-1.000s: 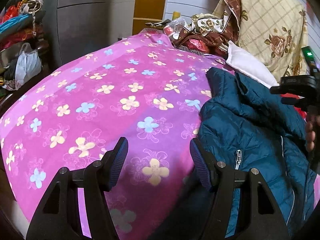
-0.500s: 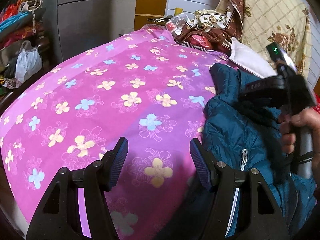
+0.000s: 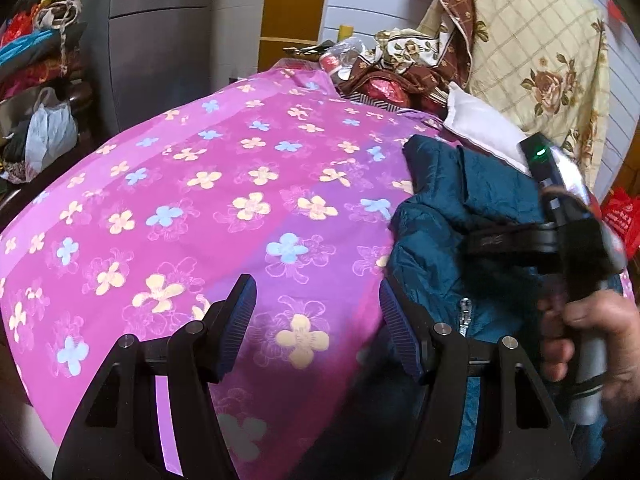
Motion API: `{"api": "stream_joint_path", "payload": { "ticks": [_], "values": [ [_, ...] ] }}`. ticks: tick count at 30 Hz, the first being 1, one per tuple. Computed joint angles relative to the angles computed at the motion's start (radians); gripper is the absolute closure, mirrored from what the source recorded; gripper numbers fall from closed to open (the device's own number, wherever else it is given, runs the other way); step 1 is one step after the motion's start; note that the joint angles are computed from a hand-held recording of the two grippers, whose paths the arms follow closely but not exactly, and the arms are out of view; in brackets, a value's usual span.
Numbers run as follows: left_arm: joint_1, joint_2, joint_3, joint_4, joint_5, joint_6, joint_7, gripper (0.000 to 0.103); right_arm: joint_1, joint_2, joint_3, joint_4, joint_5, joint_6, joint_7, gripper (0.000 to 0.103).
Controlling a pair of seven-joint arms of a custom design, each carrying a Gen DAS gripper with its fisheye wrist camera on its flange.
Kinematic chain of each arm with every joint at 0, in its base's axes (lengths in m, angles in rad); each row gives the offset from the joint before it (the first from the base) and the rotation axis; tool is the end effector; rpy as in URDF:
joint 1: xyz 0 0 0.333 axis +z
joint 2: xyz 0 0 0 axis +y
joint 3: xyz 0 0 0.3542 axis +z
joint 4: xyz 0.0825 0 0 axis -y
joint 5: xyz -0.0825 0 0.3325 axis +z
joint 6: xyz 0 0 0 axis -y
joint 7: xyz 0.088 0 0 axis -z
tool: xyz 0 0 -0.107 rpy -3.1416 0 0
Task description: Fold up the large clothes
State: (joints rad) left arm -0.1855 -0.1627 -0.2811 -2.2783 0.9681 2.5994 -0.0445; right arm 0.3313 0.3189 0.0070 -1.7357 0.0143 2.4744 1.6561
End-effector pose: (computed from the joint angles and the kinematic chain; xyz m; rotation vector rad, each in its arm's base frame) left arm 0.4141 -0.2352 0.5289 -2.0438 1.3504 -0.7554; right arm 0.6097 0.2138 0.5000 -2.1783 1.7045 -0.3042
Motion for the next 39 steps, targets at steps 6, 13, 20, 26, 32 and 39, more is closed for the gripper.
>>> {"api": "stream_joint_path", "payload": {
  "ticks": [6,13,20,26,32,39],
  "values": [
    [-0.002,-0.003,-0.001,-0.001,0.0,0.011,0.009,0.039,-0.04,-0.103,0.022,-0.077,0.087,0.041,-0.058,0.058],
    [-0.003,-0.006,0.008,-0.011,-0.049,0.044,0.056,0.039,-0.143,-0.344,0.003,-0.303,0.3,0.085,-0.204,0.058],
    [-0.007,-0.008,0.004,-0.02,-0.099,0.047,0.089,0.039,-0.304,-0.589,-0.06,-0.536,0.222,0.079,-0.162,0.058],
    [-0.014,-0.012,-0.026,-0.02,-0.08,-0.009,0.076,0.039,-0.492,-0.747,-0.125,-0.695,0.139,0.071,-0.117,0.058],
    [-0.057,-0.065,0.033,-0.103,-0.263,0.103,0.255,0.039,-0.594,-0.815,-0.23,-0.776,0.182,0.008,-0.218,0.058],
    [-0.157,-0.113,0.158,-0.221,-0.647,0.276,0.59,0.039,-0.572,-0.81,-0.321,-0.835,0.404,-0.02,-0.436,0.058]
  ]
}}
